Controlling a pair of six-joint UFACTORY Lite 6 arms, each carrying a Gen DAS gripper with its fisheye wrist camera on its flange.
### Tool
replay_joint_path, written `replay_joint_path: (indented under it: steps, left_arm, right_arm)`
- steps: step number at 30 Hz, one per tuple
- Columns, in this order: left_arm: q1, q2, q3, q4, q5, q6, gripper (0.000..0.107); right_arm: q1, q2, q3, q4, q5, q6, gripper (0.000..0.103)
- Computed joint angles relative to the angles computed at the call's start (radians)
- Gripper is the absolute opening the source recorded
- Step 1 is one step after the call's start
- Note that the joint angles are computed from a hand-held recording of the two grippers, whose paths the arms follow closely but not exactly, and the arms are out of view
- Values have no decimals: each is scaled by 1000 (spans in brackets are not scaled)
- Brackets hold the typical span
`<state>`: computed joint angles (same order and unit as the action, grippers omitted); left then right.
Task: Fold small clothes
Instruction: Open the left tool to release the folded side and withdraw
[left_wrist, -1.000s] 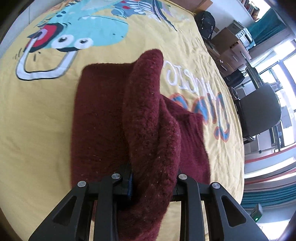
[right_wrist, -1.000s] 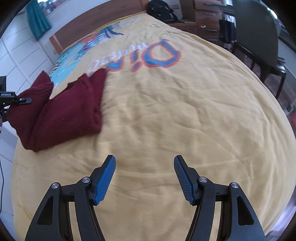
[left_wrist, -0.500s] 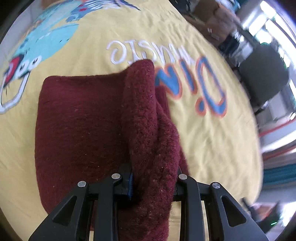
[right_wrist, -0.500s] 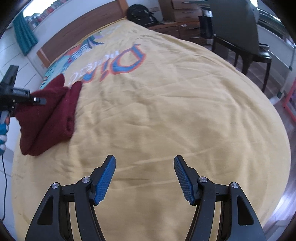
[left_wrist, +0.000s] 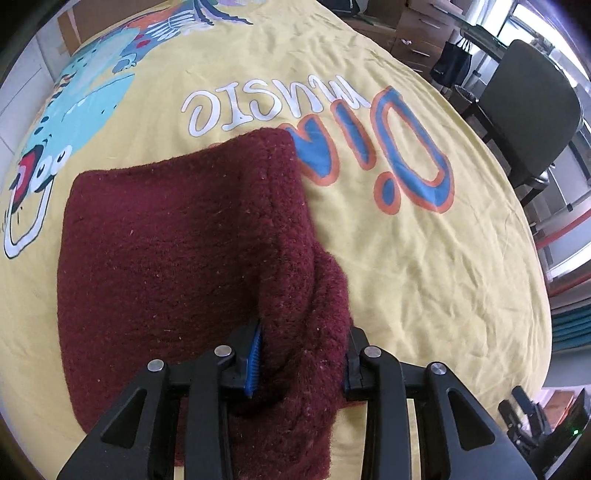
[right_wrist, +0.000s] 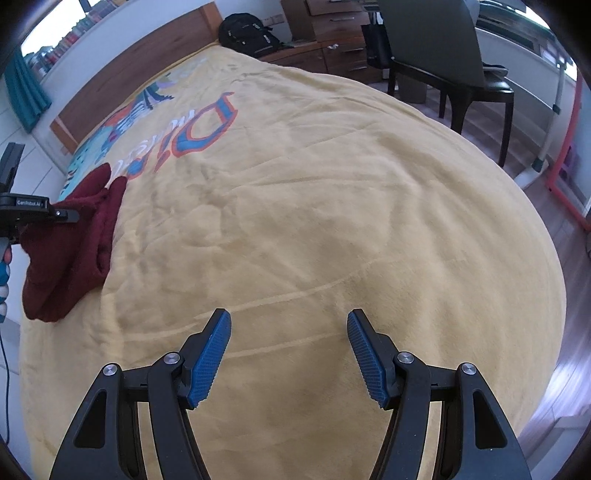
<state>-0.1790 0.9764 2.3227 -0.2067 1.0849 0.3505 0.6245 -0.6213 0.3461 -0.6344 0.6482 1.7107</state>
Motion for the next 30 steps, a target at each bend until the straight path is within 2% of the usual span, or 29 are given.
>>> replay_joint_path:
  steps: [3, 6, 11, 22, 27, 30]
  left_arm:
    - [-6, 27, 32, 17, 20, -9, 29]
    - [6, 8, -5, -33, 15, 10, 43]
    - [-4, -75, -96, -70, -14, 69, 49]
    - [44, -216, -182, -172, 35, 209, 49]
    - [153, -235, -168, -192, 90, 282, 49]
    - [236, -208, -100, -191, 142, 315, 49]
  right_arm:
    - [-8, 1, -3, 4, -4, -7, 67]
    - [-9, -11, -6, 10, 9, -15, 67]
    - [-12, -34, -9, 24, 40, -30, 67]
    - [85, -47, 65, 32, 172, -5, 67]
    - [154, 19, 142, 20, 215, 37, 67]
    - [215, 83, 215, 10, 244, 69, 67]
